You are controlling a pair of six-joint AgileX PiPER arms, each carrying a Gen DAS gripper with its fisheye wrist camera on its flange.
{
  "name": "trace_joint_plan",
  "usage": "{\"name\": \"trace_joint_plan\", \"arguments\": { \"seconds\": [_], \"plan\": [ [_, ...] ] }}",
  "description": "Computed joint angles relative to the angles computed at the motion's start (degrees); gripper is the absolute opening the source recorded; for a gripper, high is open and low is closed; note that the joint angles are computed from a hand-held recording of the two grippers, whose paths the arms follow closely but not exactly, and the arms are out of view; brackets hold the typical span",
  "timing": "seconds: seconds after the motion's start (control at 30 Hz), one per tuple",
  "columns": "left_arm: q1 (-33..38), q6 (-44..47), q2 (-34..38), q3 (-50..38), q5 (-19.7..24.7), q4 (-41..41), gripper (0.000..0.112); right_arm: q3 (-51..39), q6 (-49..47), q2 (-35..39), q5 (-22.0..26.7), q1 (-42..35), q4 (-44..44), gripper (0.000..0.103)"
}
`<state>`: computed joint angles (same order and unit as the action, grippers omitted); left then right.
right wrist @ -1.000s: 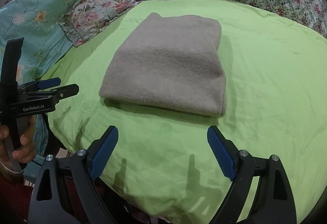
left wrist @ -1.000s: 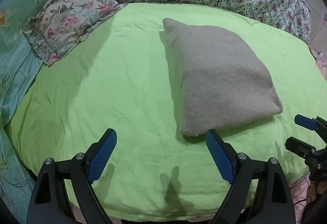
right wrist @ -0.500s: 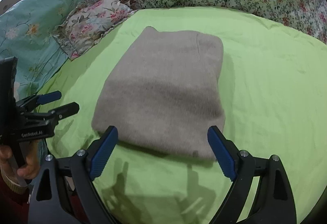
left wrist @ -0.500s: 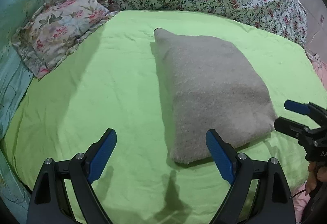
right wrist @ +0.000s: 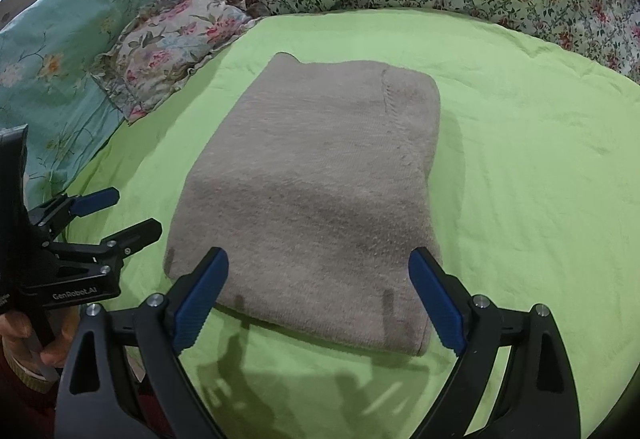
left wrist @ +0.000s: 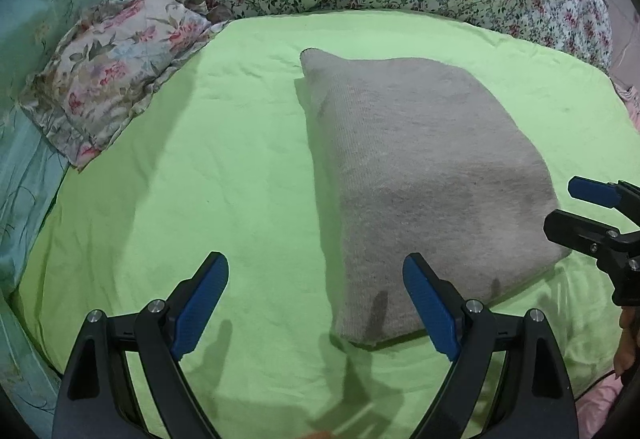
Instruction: Fold small clothes
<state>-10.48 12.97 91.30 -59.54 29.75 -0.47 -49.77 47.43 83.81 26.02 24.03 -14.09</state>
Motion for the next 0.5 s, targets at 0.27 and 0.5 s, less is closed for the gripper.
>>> {"name": "trace_joint_plan", "arguments": {
  "seconds": [0.27, 0.5],
  "plan": [
    [-0.19, 0.41, 2.25, -2.76, 0.77, -2.14, 0.089, 0.41, -2.24, -0.14, -0.96, -2.18, 1.99, 0.092],
    [-0.98, -0.49, 3.76, -4.09, 0.47, -1.17, 0.089, 0.24, -2.23, 0.32, -1.38, -2.55, 2.42, 0.092]
  ]
}}
